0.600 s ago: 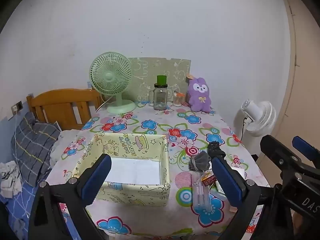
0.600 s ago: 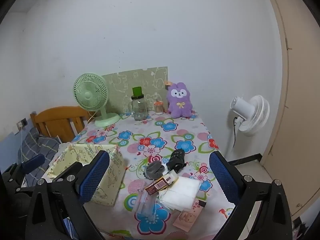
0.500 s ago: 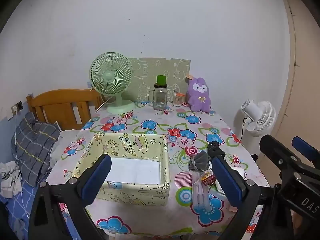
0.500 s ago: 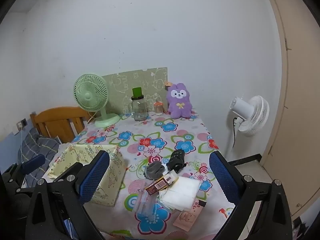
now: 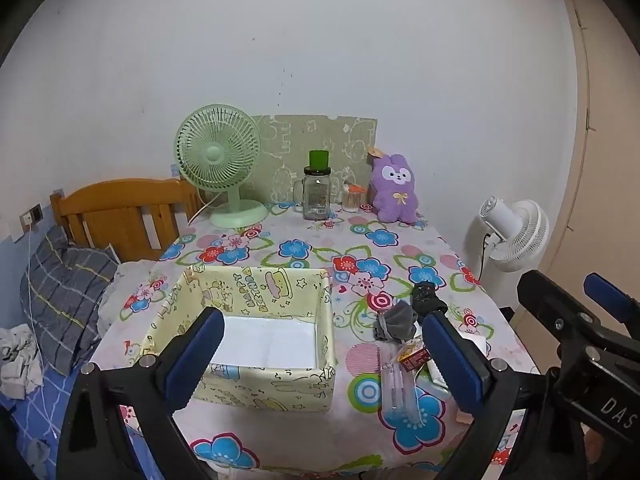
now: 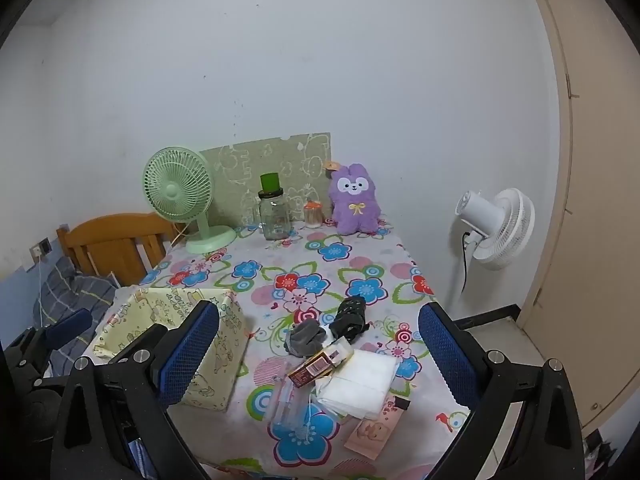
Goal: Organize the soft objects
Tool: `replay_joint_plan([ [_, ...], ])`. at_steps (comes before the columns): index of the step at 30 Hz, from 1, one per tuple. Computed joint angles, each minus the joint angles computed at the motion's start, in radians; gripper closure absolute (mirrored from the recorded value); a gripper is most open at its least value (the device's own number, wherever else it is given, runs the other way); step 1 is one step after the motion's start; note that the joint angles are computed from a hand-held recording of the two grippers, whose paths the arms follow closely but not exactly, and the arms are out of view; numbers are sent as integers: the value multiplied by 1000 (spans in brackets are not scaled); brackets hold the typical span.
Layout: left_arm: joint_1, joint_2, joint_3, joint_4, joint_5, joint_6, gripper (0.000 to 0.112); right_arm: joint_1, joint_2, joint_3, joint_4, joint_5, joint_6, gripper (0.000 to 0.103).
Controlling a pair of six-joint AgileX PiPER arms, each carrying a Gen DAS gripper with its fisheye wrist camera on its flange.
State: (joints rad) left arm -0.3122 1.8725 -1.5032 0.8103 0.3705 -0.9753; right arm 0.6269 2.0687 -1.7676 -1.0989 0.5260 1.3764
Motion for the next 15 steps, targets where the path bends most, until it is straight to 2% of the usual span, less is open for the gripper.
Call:
replay_joint_plan([
  [11,5,13,-34,-97,21,104,11,3,-1,8,-19,3,18,2],
  [15,6,16,-36,-69,19,86,11,2,-1,10,-18,2,15,2],
])
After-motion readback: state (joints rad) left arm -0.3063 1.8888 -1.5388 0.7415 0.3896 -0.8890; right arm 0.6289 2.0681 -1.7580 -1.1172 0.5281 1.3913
